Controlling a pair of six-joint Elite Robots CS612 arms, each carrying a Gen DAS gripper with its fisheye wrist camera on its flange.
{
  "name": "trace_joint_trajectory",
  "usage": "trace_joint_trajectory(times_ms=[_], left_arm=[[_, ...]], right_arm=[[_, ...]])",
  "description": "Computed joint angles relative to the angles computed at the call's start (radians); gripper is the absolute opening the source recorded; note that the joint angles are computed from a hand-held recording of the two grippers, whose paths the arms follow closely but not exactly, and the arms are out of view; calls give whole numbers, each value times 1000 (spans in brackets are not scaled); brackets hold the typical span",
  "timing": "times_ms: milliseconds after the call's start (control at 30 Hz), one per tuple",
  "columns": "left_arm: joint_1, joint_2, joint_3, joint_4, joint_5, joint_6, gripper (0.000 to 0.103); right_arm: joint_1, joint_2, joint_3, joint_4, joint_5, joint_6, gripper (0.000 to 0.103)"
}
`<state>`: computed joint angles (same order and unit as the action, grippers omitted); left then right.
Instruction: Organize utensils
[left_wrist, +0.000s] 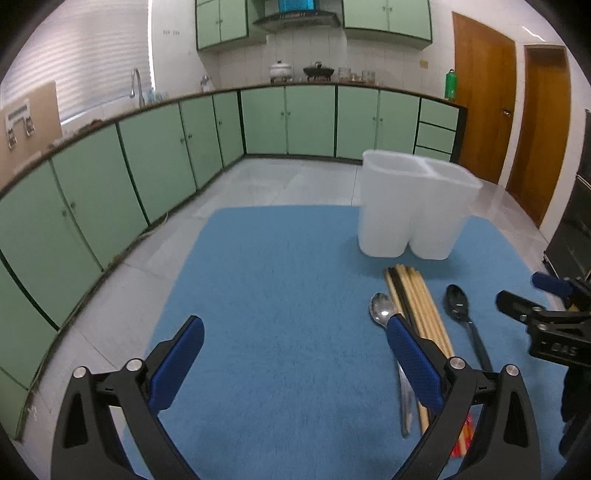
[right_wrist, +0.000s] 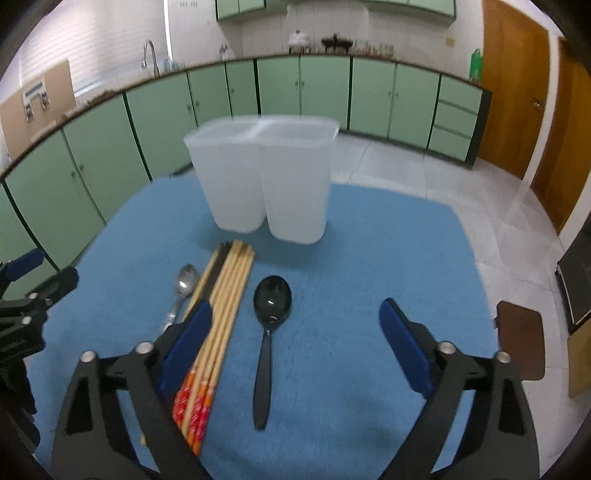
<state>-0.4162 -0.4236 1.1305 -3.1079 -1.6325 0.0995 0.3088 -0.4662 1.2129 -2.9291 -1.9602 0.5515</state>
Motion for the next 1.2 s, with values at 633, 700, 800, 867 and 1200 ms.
trace_joint_trajectory(times_ms=[633,700,800,867,1200], left_arm=[[-10,70,-124,148,-14,27,97],[-13,68,-123,163,-33,41,97],[-17,70,-129,180,-50,59,97],[-23,75,-139,199,-47,71,97],[-42,114,-212,317,11,87,97]], right_arm=[[-24,74,-114,113,83,10,29],[-26,68,-107,114,87,17,28],[-30,59,-88,101,85,26,28],[-31,51,-73,97,88,35,28],[-38,51,-69,87,102,49,28]])
